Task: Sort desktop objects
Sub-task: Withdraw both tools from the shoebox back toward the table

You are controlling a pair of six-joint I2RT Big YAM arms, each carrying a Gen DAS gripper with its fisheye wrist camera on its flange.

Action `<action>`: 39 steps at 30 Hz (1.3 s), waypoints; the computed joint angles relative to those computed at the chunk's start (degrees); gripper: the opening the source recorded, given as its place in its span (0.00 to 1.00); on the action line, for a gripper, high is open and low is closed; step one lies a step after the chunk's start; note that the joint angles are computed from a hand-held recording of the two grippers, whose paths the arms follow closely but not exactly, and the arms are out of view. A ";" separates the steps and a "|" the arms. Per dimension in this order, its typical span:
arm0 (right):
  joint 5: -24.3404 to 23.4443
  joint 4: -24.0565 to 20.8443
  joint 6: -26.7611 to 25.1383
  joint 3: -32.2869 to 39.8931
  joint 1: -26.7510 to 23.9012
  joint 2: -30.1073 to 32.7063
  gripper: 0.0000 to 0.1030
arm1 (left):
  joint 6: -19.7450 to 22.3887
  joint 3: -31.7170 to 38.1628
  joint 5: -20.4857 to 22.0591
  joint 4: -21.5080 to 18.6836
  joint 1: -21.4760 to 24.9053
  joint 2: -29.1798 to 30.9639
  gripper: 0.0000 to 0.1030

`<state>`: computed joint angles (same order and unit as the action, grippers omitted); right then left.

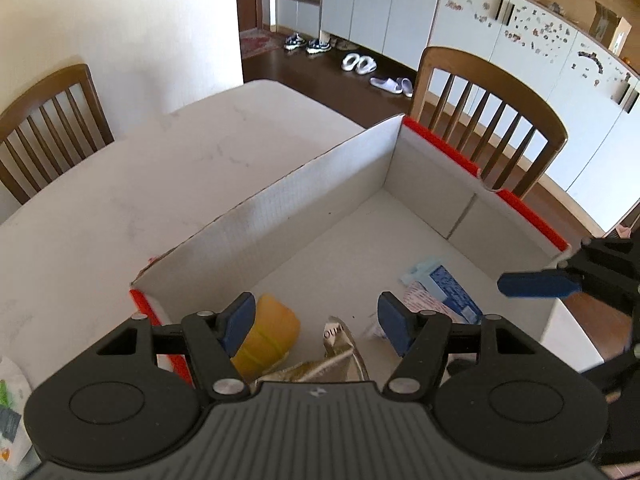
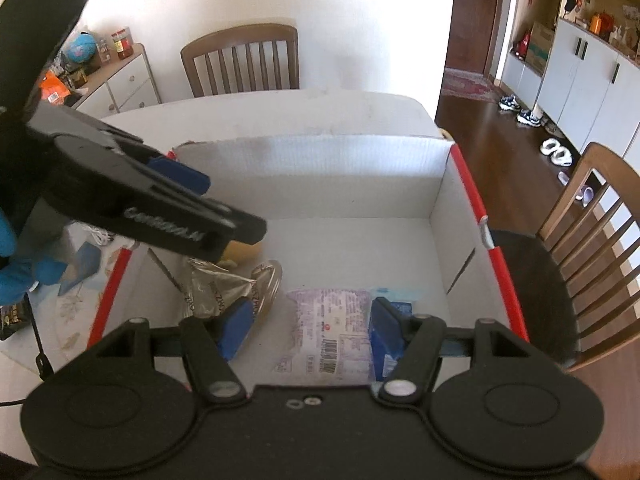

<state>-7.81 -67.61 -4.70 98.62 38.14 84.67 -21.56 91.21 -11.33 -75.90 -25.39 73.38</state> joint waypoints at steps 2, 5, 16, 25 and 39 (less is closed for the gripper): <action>-0.01 -0.43 -0.36 0.28 0.01 -0.37 0.64 | -0.61 0.13 -0.58 -0.50 -0.92 -1.07 0.65; -0.25 -0.99 -0.41 0.65 -0.03 -0.86 0.64 | -1.81 -0.21 -1.88 -0.85 -2.26 -2.49 0.65; -1.01 -1.52 0.45 -0.54 1.09 -2.98 0.64 | -7.58 -1.84 -6.67 -3.02 -7.38 -8.78 0.65; 0.47 -1.62 2.64 -1.59 3.46 -4.36 0.64 | -11.87 -4.13 -8.81 -4.62 -11.24 -14.09 0.65; 3.77 -1.03 7.65 -2.88 10.32 -5.71 0.64 | -14.81 -7.77 -10.97 -7.73 -12.84 -22.04 0.65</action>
